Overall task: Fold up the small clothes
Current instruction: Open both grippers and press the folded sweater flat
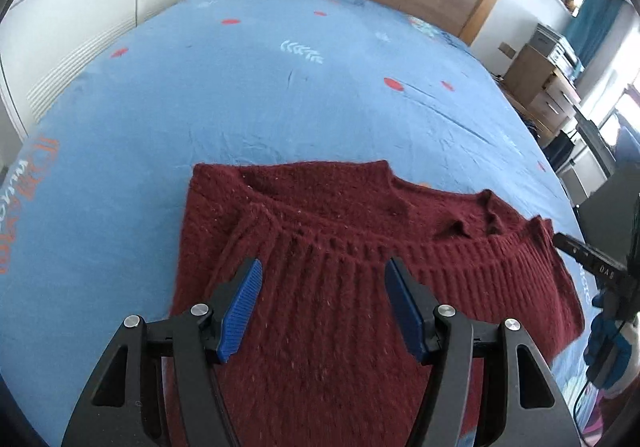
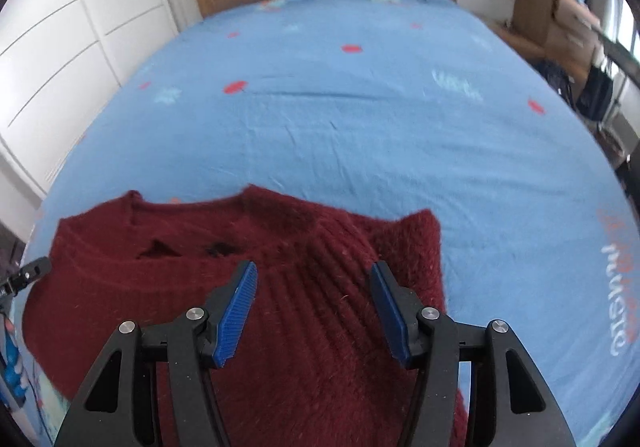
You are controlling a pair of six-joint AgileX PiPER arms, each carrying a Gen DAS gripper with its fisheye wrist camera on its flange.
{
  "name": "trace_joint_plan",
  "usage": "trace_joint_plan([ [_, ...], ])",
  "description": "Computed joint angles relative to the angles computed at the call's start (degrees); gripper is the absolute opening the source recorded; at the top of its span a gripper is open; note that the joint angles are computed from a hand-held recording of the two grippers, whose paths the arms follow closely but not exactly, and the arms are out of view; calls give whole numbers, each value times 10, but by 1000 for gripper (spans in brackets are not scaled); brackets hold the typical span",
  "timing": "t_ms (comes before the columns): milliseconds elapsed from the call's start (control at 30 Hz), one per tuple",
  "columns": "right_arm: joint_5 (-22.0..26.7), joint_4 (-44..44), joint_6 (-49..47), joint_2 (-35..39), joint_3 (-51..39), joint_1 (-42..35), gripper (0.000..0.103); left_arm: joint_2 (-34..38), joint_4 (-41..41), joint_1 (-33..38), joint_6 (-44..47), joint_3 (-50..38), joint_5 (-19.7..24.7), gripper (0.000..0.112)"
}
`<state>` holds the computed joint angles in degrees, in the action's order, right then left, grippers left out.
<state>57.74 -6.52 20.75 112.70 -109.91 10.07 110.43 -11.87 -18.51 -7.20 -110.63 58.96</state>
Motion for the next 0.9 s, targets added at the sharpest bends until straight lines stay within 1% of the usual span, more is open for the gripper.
trace_joint_plan([
  [67,-13,-3,-2,-12,18,10,61,-19,0,-4,7,30,-13,58],
  [167,-22,-9,-6,-6,23,24,61,-32,21,-17,0,68,-39,58],
  [267,-15,-7,-13,22,9,30,61,-34,14,-18,-3,103,-56,58],
  [367,8,-27,-1,55,-10,37,61,-33,32,-26,-5,127,-81,58],
  [433,-4,-15,-3,54,8,25,62,-32,28,-24,-2,129,-86,58],
  [500,3,-15,3,50,6,20,62,-32,19,-20,-2,123,-79,58],
  [600,20,-40,21,24,19,22,62,-50,19,-17,-7,127,-74,58],
  [733,0,-48,32,-52,89,24,62,-94,32,-21,-19,161,-77,58],
  [767,-7,-51,38,-77,114,28,62,-104,39,-24,-24,170,-78,58],
  [900,-22,-60,54,-135,180,47,62,-140,83,-43,-58,213,-82,58],
])
